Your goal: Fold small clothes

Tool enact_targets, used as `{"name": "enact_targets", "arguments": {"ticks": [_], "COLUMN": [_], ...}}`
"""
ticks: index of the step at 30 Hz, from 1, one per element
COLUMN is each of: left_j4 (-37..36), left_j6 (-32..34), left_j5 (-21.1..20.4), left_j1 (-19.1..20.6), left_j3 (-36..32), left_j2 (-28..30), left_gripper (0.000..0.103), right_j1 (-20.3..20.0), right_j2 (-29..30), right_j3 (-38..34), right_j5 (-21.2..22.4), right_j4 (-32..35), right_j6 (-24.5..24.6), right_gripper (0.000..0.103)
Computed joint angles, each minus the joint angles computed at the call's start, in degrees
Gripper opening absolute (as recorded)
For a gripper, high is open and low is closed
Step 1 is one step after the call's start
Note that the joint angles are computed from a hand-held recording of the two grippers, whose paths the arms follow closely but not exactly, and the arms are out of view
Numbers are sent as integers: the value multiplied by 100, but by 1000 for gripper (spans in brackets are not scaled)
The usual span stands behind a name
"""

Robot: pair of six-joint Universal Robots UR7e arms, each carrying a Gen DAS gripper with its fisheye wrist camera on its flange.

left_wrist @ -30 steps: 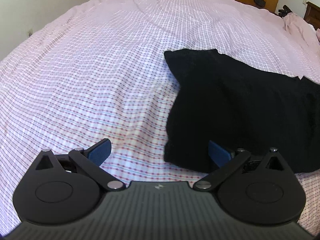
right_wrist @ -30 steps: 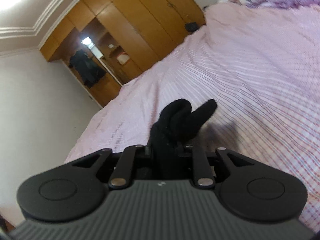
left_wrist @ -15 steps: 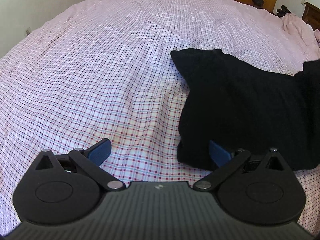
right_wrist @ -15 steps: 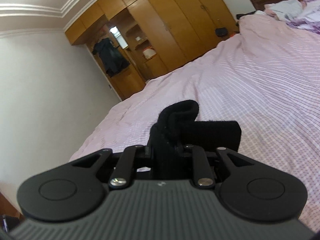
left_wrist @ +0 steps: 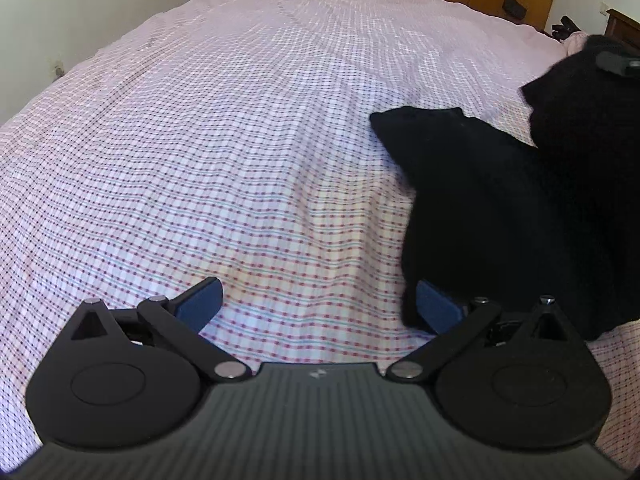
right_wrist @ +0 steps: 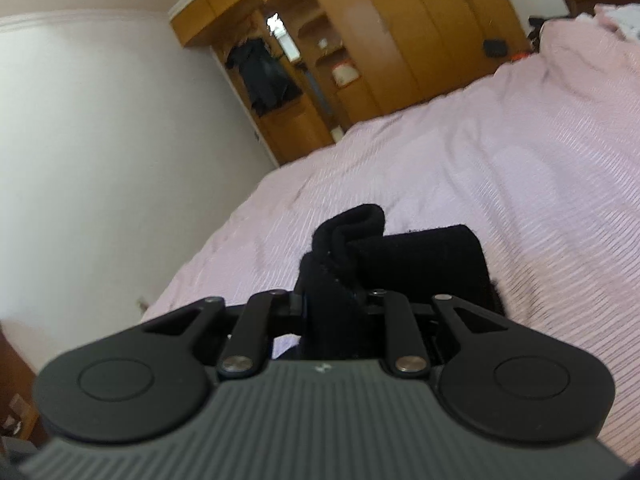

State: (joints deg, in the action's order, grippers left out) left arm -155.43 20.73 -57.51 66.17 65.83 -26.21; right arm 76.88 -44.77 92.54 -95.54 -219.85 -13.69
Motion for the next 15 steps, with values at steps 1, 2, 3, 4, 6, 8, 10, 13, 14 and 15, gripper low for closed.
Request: {"name": "enact_targets", "arguments": {"ticks": [1, 2, 3, 4, 6, 8, 10, 13, 14, 15], "left_j4": [0, -2, 2, 5, 31, 30, -30, -99, -76, -49], "left_j6": [0, 3, 10, 18, 12, 22, 82, 158, 150, 138], "left_j5": [1, 8, 19, 25, 49, 56, 32, 28, 12, -20], "left_j1": [17, 39, 60, 84, 136, 187, 225, 256, 264, 271], "left_j3": [-10, -23, -40, -51, -79, -92, -68, -25, -42, -55], "left_j2": [-4, -8, -7, -11, -19, -38, -78, -147, -156, -171], "left_gripper": [103, 103, 103, 103, 103, 103, 103, 103, 103, 103], "right_j1": [38, 88, 136, 173, 248, 286, 296, 286, 276, 287], "right_j2": [102, 228, 334, 424, 599, 719, 831, 866, 845, 818], "right_j3": [-86, -191, -270, -330, -452, -505, -538, -480, -403, -321], "right_j5": [-58, -140, -211, -261, -373, -468, -549, -581, -527, -471], "right_j4": [59, 88, 121, 177, 325, 555, 707, 905, 836, 803], "right_j6": [-22, -119, -234, -368, -660, -1046, -1363, -1552, -1544, -1527], "right_gripper": [20, 20, 20, 20, 20, 20, 21, 26, 30, 38]}}
